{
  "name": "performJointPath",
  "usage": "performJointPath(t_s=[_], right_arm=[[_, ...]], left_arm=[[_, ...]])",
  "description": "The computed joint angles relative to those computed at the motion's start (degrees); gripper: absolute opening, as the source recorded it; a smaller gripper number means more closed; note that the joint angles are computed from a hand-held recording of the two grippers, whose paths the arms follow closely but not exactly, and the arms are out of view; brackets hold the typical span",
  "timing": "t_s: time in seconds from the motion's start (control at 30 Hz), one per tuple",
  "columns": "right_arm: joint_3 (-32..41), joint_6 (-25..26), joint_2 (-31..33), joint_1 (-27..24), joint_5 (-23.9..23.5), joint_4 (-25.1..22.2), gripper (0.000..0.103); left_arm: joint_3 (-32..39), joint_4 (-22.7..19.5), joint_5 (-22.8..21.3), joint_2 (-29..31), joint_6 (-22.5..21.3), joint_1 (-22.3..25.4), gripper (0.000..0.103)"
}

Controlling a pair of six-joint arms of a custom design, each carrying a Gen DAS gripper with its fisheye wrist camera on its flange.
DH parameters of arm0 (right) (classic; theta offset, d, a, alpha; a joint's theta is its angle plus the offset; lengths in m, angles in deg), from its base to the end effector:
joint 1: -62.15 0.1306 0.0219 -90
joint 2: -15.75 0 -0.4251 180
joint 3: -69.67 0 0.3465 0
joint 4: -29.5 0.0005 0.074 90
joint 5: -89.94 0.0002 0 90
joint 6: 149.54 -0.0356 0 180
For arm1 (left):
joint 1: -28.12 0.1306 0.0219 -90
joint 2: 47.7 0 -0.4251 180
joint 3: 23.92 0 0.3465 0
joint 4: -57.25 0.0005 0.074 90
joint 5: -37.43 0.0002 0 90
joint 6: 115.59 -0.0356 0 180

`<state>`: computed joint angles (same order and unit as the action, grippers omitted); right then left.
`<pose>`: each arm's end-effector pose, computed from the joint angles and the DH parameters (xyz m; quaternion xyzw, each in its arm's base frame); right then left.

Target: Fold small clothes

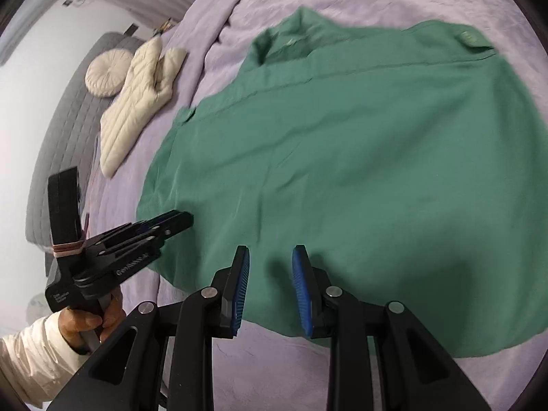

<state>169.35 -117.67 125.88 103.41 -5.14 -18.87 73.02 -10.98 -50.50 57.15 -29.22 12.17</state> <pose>0.4233 0.3749 0.3731 0.1294 0.9536 0.2324 0.1411 0.4804 -0.1391 0.3874 0.1709 0.9777 -0.0308 0.1180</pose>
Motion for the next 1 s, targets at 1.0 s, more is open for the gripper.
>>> performJointPath(t_s=[1.0], right_arm=[[-18.1, -5.3, -14.1, -13.0, 10.1, -4.6, 0.000]], left_arm=[[4.5, 2.2, -5.9, 3.9, 2.1, 7.3, 0.023]])
